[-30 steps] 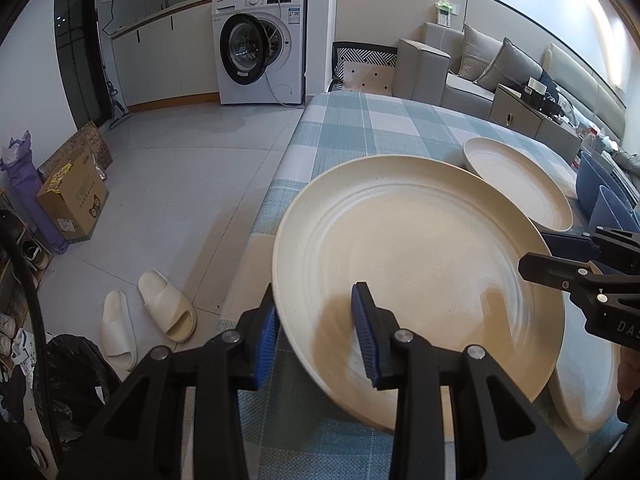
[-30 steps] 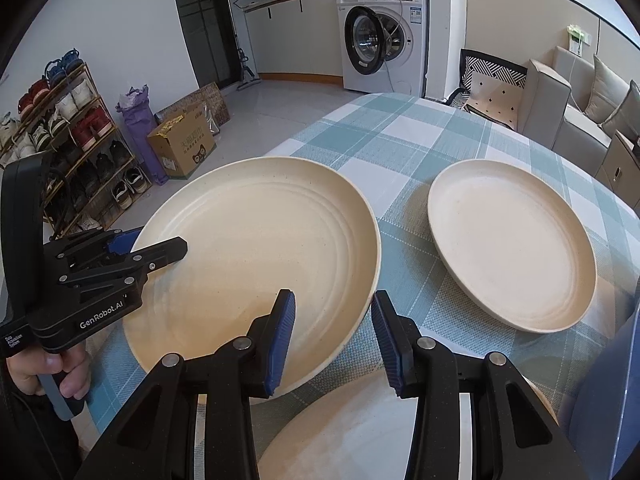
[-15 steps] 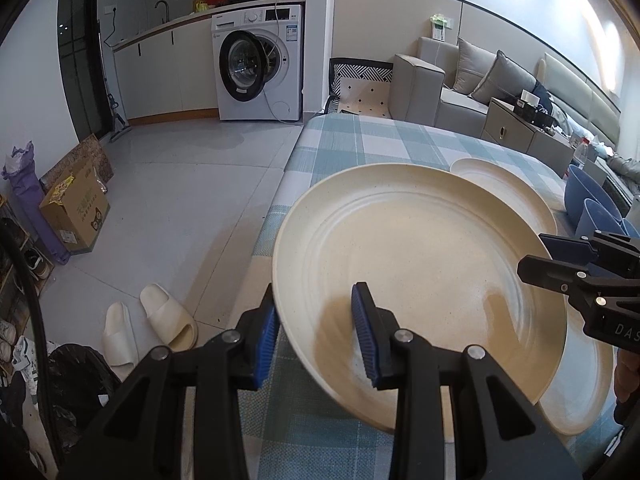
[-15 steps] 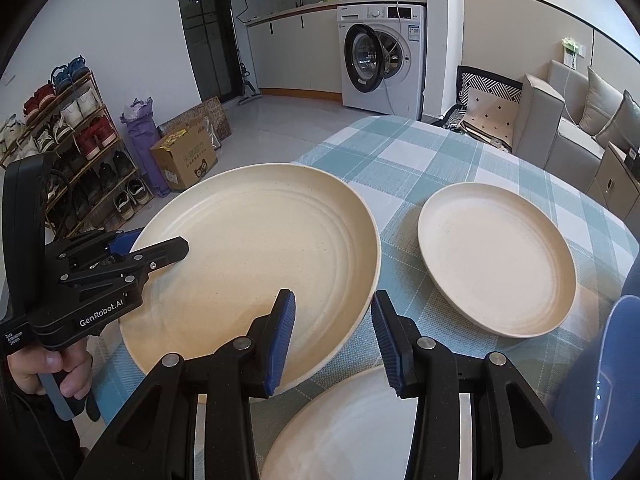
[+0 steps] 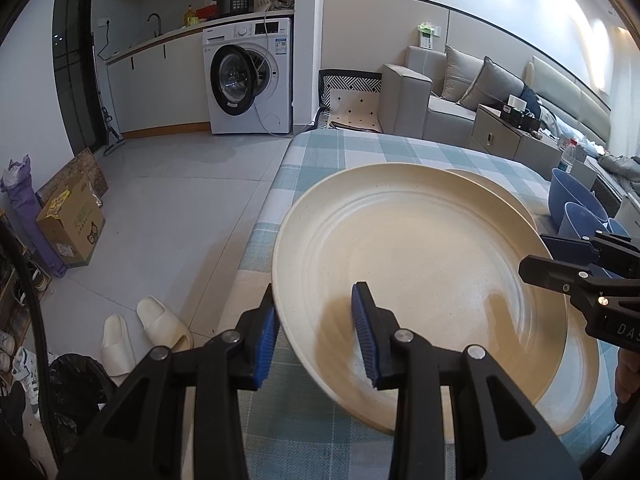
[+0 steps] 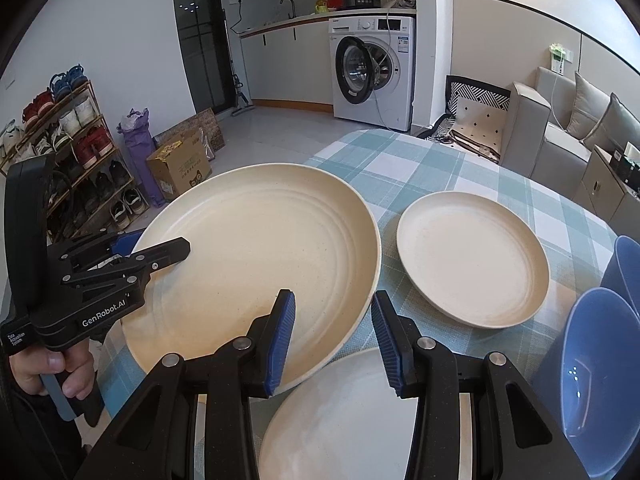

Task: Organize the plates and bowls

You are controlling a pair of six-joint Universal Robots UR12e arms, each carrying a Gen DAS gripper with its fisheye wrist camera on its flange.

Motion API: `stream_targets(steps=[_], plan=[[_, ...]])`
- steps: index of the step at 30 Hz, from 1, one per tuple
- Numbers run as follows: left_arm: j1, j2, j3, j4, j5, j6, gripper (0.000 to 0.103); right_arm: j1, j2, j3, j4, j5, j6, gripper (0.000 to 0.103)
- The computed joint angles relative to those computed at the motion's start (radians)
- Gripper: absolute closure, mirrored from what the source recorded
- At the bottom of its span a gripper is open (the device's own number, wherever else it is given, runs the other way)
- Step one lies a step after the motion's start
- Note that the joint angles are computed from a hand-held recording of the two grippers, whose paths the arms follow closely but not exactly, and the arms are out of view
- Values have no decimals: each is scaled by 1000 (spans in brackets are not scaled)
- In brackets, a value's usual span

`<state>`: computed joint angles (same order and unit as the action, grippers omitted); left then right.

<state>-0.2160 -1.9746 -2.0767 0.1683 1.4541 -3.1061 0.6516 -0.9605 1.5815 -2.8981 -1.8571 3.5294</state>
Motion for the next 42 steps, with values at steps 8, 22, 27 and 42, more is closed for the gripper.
stream_targets(steps=[8, 22, 27, 42], plan=[[-9, 12, -8, 11, -14, 10, 69, 10, -30, 35, -11, -31, 20, 62], [-31, 22, -13, 17, -37, 41, 69, 25, -77, 93, -13, -77, 77, 62], [-39, 24, -13, 14, -40, 51, 69, 30, -92, 116, -16, -88, 100, 62], [-62, 19, -11, 8, -65, 80, 69, 36, -131, 182, -36, -118, 171, 62]])
